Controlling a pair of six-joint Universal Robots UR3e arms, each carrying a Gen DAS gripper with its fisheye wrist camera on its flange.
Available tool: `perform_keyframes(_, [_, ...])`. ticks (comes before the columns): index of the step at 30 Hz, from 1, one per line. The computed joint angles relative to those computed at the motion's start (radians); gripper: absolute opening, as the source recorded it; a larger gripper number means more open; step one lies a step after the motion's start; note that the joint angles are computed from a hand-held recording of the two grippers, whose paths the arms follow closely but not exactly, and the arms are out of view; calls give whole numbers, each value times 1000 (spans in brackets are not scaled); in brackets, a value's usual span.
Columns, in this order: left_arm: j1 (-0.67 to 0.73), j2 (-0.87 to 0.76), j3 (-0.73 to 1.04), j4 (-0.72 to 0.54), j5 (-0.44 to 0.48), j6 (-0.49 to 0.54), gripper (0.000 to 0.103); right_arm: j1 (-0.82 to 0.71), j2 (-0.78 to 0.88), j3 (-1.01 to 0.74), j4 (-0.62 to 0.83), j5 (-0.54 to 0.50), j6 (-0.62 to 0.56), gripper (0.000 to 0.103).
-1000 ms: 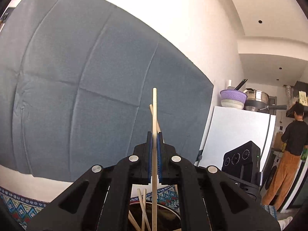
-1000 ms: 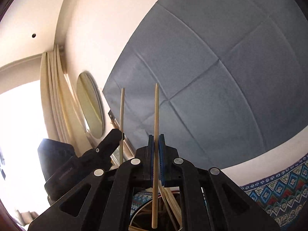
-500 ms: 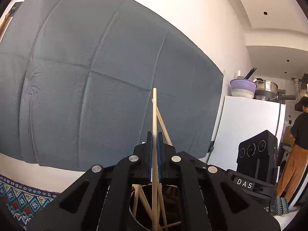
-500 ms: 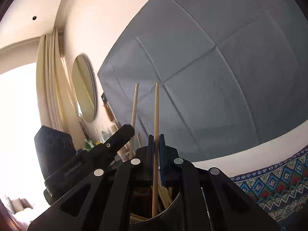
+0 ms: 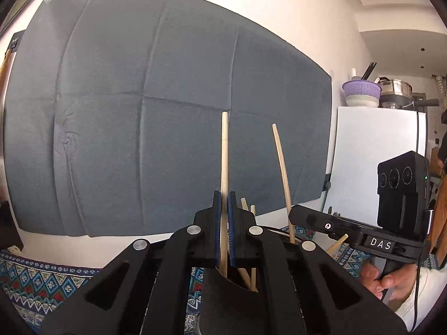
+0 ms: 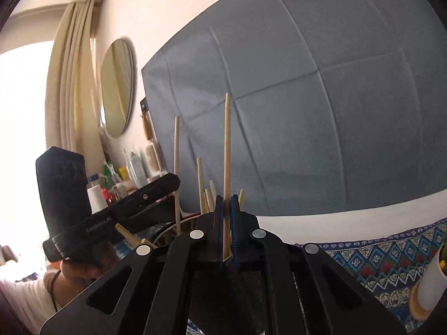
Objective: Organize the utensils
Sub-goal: 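Lower both held sticks into the black holder, then open the left tool to drop its stick in the holder while the right tool releases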
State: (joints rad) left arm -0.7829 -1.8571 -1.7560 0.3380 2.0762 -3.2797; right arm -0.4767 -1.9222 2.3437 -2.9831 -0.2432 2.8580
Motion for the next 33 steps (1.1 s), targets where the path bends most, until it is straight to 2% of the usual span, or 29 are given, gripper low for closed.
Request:
perform_keyframes(6, [-43, 32, 19, -125, 69, 32, 5, 12, -197, -43, 437, -106, -272, 5])
perform_keyframes(9, [-56, 49, 33, -214, 89, 41, 5, 48, -238, -74, 518, -200, -324, 5])
perform_keyframes(13, [-78, 56, 68, -327, 146, 65, 6, 117, -242, -144, 570, -337, -328, 5])
perform_keyframes(20, [-60, 107, 124, -616, 107, 33, 6, 281, -146, -364, 729, -588, -291, 5])
perform_keyframes(25, [-48, 125, 171, -755, 85, -12, 6, 361, -27, -571, 910, -685, -277, 5])
perform_keyframes(30, [-38, 110, 316, -986, 68, -36, 6, 440, 105, -792, 1079, -798, -289, 5])
perform_keyframes(33, [-24, 105, 378, -1094, 46, -67, 10, 466, 141, -854, 1126, -836, -302, 5])
